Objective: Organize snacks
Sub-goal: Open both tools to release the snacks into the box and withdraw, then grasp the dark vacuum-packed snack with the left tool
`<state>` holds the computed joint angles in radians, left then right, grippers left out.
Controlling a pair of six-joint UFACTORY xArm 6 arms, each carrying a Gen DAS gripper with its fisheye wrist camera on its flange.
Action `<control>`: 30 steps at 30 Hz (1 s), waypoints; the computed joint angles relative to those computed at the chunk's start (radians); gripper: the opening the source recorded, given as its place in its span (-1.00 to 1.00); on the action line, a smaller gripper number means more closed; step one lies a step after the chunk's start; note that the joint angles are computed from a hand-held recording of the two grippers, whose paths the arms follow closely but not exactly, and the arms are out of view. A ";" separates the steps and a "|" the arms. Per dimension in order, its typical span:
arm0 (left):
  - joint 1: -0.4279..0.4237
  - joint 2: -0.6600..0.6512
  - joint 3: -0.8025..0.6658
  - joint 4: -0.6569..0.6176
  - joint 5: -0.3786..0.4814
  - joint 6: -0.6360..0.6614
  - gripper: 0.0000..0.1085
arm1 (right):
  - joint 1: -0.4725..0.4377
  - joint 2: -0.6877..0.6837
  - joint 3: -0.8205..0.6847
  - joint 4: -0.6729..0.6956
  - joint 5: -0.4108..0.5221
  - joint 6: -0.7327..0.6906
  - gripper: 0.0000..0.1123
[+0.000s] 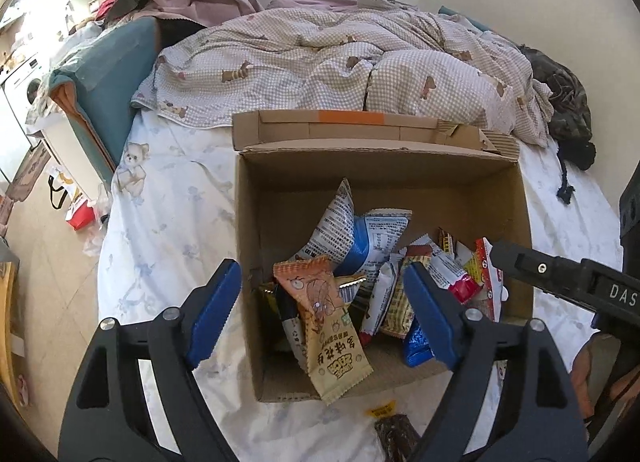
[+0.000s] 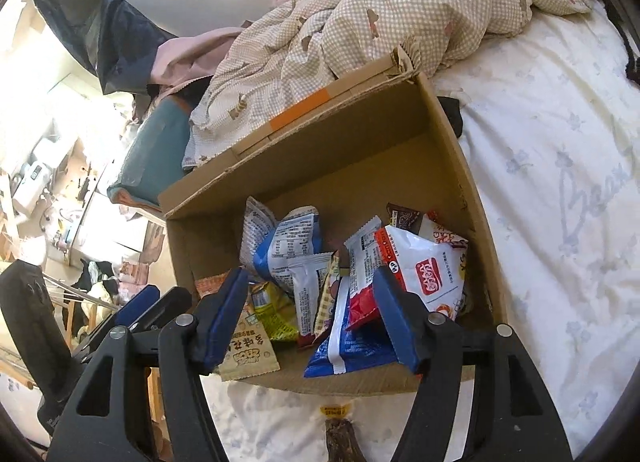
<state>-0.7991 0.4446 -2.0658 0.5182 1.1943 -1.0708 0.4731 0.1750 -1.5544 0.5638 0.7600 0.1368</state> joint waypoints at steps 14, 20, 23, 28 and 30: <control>-0.051 -0.189 0.229 0.055 -0.022 -0.190 0.49 | 0.013 -0.167 0.139 -0.096 -0.001 0.009 0.21; -0.089 -0.229 0.276 0.078 -0.032 -0.226 0.49 | 0.001 -0.250 0.221 -0.108 0.011 0.027 0.22; -0.105 -0.236 0.286 0.075 -0.023 -0.246 0.72 | -0.006 -0.290 0.260 -0.125 0.013 0.048 0.23; -0.122 -0.239 0.309 0.039 -0.031 -0.260 0.79 | -0.025 -0.339 0.312 -0.151 0.025 0.089 0.26; -0.129 -0.226 0.304 0.011 -0.025 -0.255 0.79 | -0.034 -0.354 0.331 -0.166 0.031 0.100 0.26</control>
